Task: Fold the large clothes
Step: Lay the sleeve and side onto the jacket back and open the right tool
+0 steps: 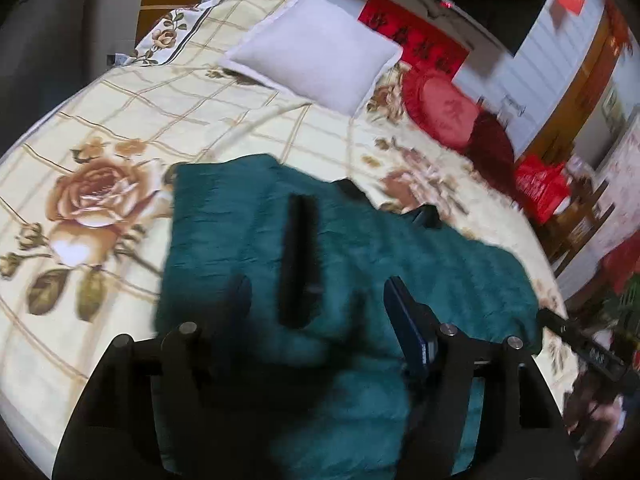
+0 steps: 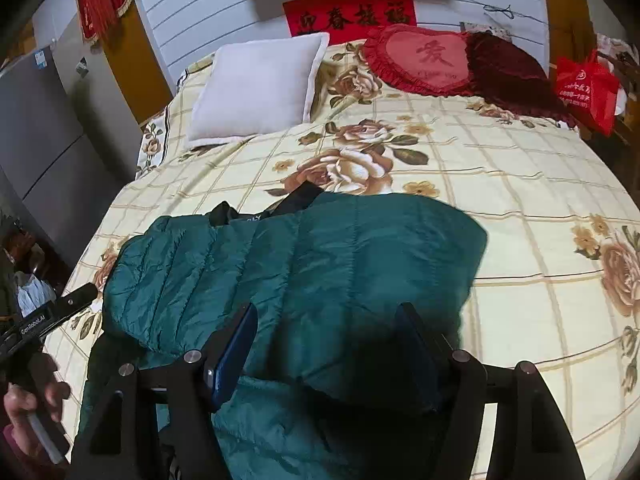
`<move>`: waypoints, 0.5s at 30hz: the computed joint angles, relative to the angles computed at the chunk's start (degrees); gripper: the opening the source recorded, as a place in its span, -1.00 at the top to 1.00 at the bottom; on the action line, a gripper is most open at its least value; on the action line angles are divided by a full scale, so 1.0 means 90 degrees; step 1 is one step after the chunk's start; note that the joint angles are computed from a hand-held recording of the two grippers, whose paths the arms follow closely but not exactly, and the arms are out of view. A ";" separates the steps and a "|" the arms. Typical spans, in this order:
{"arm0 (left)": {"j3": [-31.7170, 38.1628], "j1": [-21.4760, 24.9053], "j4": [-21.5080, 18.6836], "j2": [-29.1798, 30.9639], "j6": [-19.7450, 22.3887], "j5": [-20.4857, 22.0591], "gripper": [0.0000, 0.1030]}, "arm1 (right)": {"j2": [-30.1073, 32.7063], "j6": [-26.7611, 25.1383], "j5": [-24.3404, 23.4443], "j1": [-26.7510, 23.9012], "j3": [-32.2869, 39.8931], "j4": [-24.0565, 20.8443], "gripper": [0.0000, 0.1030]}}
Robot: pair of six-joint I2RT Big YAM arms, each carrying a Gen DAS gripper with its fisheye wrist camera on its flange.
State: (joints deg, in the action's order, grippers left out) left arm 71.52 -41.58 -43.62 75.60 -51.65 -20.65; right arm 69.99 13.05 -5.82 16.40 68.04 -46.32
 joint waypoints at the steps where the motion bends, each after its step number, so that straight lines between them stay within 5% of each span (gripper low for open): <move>1: 0.0124 -0.0006 -0.0098 0.0140 -0.0044 0.0014 -0.33 | -0.0081 -0.0051 0.0001 -0.0053 0.0000 -0.0023 -0.33; 3: 0.0495 0.0001 -0.0619 0.0504 -0.0188 0.0050 -0.33 | -0.0209 -0.0167 0.0056 -0.0154 0.0014 -0.0073 -0.33; 5: 0.0576 0.0017 -0.0686 0.0667 -0.0264 0.0205 -0.22 | -0.0271 -0.0234 0.0062 -0.0254 0.0059 -0.0127 -0.33; 6: 0.0530 -0.0003 -0.0574 0.0663 -0.0229 0.0197 0.01 | -0.0295 -0.0246 0.0051 -0.0302 0.0074 -0.0135 -0.33; 7: 0.0586 -0.0060 -0.0678 0.0688 -0.0156 -0.0034 0.56 | -0.0323 -0.0245 0.0039 -0.0357 0.0083 -0.0127 -0.33; 8: 0.0615 -0.0097 -0.0739 0.0683 -0.0052 -0.0206 0.68 | -0.0337 -0.0235 0.0027 -0.0402 0.0091 -0.0114 -0.33; 15: 0.0455 0.0031 -0.0881 0.0354 0.0106 -0.0950 0.82 | 0.0184 -0.0153 0.0020 -0.0133 0.0176 0.0029 -0.33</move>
